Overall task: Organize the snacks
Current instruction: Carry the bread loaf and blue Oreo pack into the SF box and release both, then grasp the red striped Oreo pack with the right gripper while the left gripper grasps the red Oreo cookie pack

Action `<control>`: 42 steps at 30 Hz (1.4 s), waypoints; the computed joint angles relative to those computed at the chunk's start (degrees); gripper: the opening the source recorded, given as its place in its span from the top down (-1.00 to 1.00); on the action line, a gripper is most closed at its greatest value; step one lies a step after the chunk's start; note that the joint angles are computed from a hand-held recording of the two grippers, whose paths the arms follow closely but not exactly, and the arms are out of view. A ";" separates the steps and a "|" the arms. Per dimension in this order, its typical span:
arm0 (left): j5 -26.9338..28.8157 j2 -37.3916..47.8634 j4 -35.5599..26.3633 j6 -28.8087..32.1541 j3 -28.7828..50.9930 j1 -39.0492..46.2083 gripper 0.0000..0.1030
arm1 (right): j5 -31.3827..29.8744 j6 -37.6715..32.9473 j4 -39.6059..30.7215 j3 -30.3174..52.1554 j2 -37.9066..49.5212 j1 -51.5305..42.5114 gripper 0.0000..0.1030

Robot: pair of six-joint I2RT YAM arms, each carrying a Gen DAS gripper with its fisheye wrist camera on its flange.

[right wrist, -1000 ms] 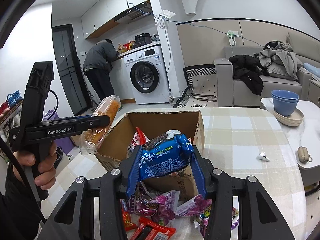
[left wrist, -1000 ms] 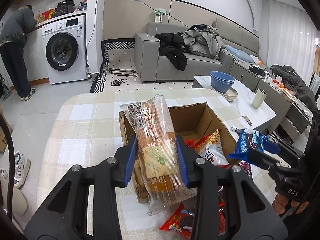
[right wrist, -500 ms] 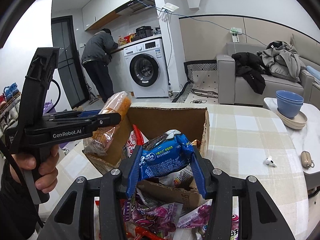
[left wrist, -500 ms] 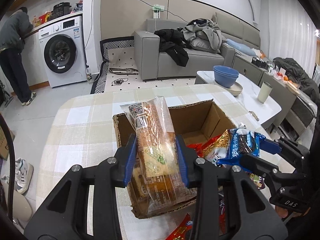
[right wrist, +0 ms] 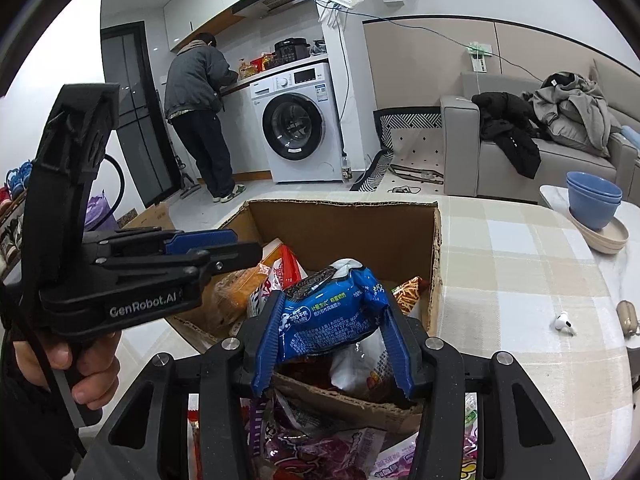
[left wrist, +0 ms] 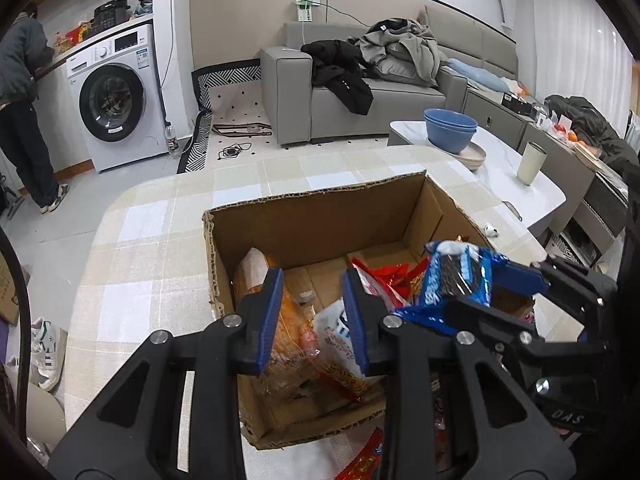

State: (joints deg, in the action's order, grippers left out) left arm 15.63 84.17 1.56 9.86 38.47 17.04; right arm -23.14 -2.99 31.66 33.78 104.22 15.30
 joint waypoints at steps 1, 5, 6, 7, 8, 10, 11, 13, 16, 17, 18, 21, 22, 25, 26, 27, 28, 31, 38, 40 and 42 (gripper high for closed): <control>-0.18 0.08 0.19 -0.02 -0.12 -0.17 0.46 | 0.06 0.03 0.10 0.43 0.57 -0.04 0.07; -0.14 -0.83 0.51 0.14 -1.60 -0.19 0.46 | 0.98 0.73 -0.09 1.74 1.69 0.14 0.07; 0.01 -1.02 0.63 0.11 -1.94 -0.09 0.46 | 1.15 1.06 -0.26 2.04 1.72 0.12 0.07; 0.21 -1.91 0.08 0.15 -2.22 0.14 0.46 | 1.13 1.31 0.07 1.82 1.40 -0.12 0.03; 0.42 -2.41 -0.09 0.19 -2.57 0.32 0.45 | 1.59 1.76 0.88 1.08 0.83 -0.12 -0.02; 0.88 -4.13 -0.99 0.42 -3.40 0.77 0.41 | 1.70 1.90 2.29 -0.88 -0.88 -0.57 -0.10; 1.12 -5.19 -1.25 0.66 -4.04 1.06 0.31 | 1.37 1.74 2.47 -1.63 -1.72 -1.03 -0.24; 0.96 -7.16 -1.78 0.90 -5.14 1.54 0.11 | 0.87 1.56 3.25 -3.56 -3.69 -2.33 -0.46; 1.72 -10.90 -3.19 0.93 -7.15 2.60 -0.24 | -1.80 1.15 2.09 -5.55 -6.29 -5.25 -0.74; 2.12 -12.33 -3.86 1.06 -7.85 3.09 -0.40 | -2.26 1.20 1.59 -6.22 -7.18 -6.07 -0.83; 2.49 -13.77 -4.45 1.22 -8.58 3.58 -0.49 | -2.74 1.46 1.64 -7.24 -8.12 -7.18 -0.87; 3.96 -18.43 -6.98 2.18 -10.67 5.09 -0.58 | -5.27 1.24 0.49 -9.78 -10.82 -10.46 -0.95; 4.56 -19.89 -8.48 2.61 -11.13 5.68 -0.60 | -6.20 0.99 -0.87 -10.19 -11.65 -11.45 -0.97; 7.01 -24.26 -12.32 3.71 -13.02 8.19 -0.83 | -8.32 0.94 -4.97 -11.24 -14.40 -13.64 -0.99; 7.71 -25.71 -13.41 4.09 -13.72 9.07 -0.99 | -8.88 0.48 -6.17 -11.46 -15.12 -14.41 -0.99; 8.47 -27.18 -14.11 4.37 -14.45 9.84 -0.98 | -9.27 -0.16 -6.63 -12.31 -15.93 -15.20 -0.99; 9.24 -28.83 -15.03 4.96 -15.33 10.80 -0.98 | -9.32 -0.66 -6.91 -12.87 -16.36 -15.68 -0.99; 9.32 -32.42 -17.25 5.92 -17.21 11.81 -0.98 | -9.23 -2.66 -8.65 -15.29 -18.14 -17.00 -0.99; 8.35 -36.64 -19.53 6.43 -20.26 10.86 -0.98 | -10.15 -6.32 -8.77 -19.93 -18.47 -18.14 -0.99; 8.46 -37.55 -19.63 6.28 -21.18 10.64 -0.98 | -8.91 -7.50 -10.66 -19.61 -18.61 -16.88 -0.99; 7.61 -38.56 -19.58 5.76 -22.11 9.67 -0.98 | -7.18 -8.56 -11.43 -20.01 -19.52 -15.65 -0.99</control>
